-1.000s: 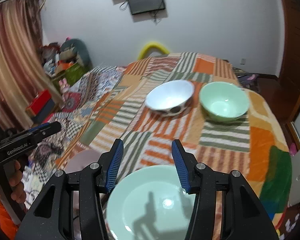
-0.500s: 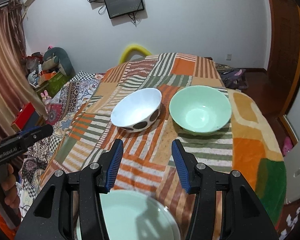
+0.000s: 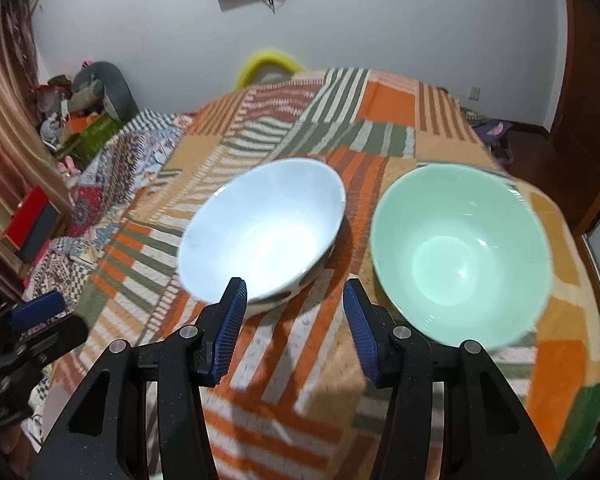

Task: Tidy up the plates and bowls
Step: 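Move both tools forward to the white bowl with black dots, then grasp the white dotted bowl rim with both tools and lift it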

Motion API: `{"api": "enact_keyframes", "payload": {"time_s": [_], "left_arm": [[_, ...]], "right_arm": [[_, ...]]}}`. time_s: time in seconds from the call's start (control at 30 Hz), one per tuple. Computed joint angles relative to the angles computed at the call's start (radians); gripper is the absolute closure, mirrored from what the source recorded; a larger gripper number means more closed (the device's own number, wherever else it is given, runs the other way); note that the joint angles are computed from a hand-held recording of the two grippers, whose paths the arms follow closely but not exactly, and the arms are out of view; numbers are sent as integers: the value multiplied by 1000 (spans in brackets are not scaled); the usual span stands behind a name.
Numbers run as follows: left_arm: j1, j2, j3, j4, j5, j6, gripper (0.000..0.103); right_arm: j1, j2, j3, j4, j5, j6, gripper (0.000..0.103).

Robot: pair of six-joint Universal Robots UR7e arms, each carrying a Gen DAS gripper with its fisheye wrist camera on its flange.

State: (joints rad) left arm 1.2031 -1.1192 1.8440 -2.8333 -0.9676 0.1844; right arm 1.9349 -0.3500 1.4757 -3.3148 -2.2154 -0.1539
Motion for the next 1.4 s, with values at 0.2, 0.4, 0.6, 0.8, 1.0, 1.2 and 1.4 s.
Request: {"api": "enact_keyframes", "payload": {"time_s": [0.2, 0.4, 0.6, 0.8, 1.0, 1.2, 1.4], "left_arm": [[21, 17, -22, 4, -9, -4, 43], [26, 20, -23, 5, -10, -11, 43], [27, 33, -33, 10, 8, -1, 43], [37, 68, -81, 47, 27, -10, 43], [52, 104, -129, 87, 42, -19, 43], [65, 127, -155, 136, 36, -29, 50], [66, 156, -182, 141, 43, -10, 64]], "right_arm": [[-27, 2, -34, 84, 46, 54, 56], [-26, 10, -51, 99, 38, 50, 73], [-18, -3, -27, 114, 50, -8, 76], [-10, -21, 21, 119, 81, -43, 77], [-16, -49, 66, 143, 143, -18, 77], [-23, -62, 85, 147, 157, 5, 77], [-20, -42, 49, 124, 130, 12, 71]]}}
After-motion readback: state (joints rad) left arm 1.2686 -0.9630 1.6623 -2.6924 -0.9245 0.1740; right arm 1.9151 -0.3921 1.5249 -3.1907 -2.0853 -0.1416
